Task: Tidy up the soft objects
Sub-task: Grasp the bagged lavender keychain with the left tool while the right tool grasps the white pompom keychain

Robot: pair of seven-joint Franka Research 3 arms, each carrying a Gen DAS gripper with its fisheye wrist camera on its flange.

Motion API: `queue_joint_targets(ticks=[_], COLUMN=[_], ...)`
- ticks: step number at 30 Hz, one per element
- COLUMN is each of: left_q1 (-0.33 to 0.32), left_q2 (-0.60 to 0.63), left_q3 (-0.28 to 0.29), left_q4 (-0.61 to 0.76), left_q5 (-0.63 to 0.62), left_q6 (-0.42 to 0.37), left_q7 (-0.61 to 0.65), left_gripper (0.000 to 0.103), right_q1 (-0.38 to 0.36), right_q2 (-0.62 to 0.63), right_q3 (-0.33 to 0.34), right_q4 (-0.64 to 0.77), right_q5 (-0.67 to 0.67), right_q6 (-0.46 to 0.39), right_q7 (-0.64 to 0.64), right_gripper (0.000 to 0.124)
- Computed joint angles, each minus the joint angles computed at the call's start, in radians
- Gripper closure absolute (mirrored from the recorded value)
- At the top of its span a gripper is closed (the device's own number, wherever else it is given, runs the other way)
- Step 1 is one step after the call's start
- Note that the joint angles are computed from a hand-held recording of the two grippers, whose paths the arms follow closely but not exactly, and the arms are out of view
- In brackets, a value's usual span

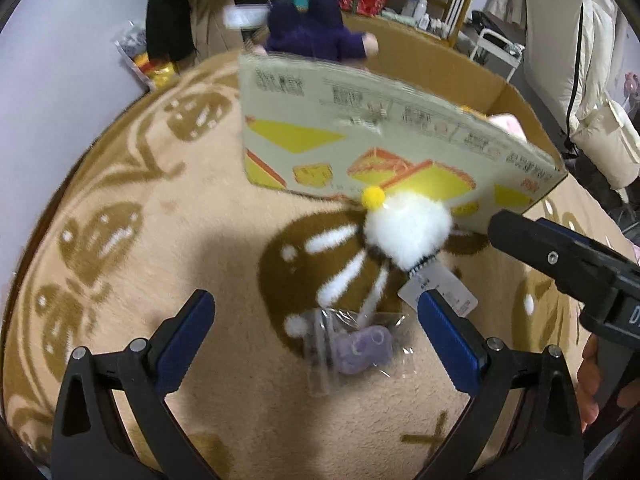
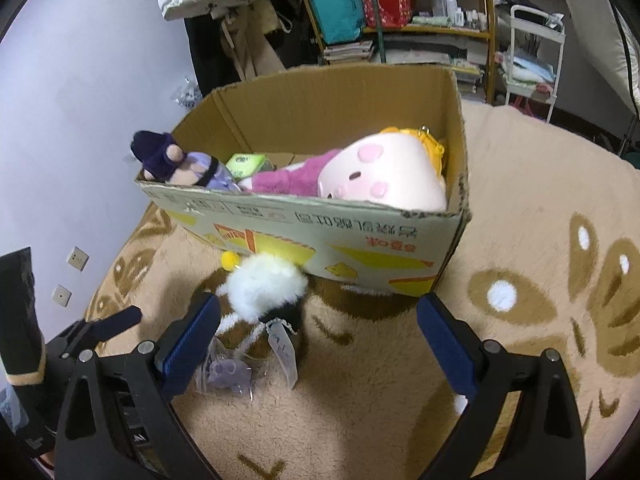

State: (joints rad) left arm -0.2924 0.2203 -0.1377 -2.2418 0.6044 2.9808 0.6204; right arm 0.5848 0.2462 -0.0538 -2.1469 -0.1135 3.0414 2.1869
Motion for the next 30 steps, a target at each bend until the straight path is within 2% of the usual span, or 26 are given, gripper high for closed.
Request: queue_joint_targets(ticks=[8, 13, 16, 21, 26, 30], left_q1=[0.035, 0.038, -0.022, -0.067, -0.053, -0.026], left_q2=[0.077, 0.114, 0.121, 0.137, 0.139, 0.109], left_q3=[-0.076, -0.108, -0.058, -0.022, -0.030, -0.046], left_q4=[0.051, 0.079, 0.094, 0.122, 0.126, 0.101], left_q5=[-0.137, -0.205, -0.164, -0.116, -0.107, -0.137], left_q6=[-0.033, -0.063, -0.082, -0.136, -0.148, -0.153], left_q7=[0.187, 0.300, 0.278, 0.225, 0.224, 0.233], left_gripper=[0.002, 0.002, 0.002, 0.003, 0.012, 0.024], right_q1=[-0.054, -0.051, -0.069, -0.076, -0.080, -0.076], right_q2=[0.022, 0.042, 0.053, 0.064, 0.077, 0.089], right_q3=[0.060, 0.058, 0.079, 0.085, 0.093, 0.096], right_q4=[0.022, 0.046, 0.057, 0.070, 0.078, 0.087], right_q5=[0.090, 0.111, 0.144, 0.164, 0.181, 0.177], right_q6=[-0.033, -0.059, -0.080, -0.118, -0.136, -0.129], right_q7=[-0.083, -0.102, -0.130, -0.144, -0.159, -0.173], right_gripper=[0.021, 0.021, 0.021, 0.021, 0.021, 0.021])
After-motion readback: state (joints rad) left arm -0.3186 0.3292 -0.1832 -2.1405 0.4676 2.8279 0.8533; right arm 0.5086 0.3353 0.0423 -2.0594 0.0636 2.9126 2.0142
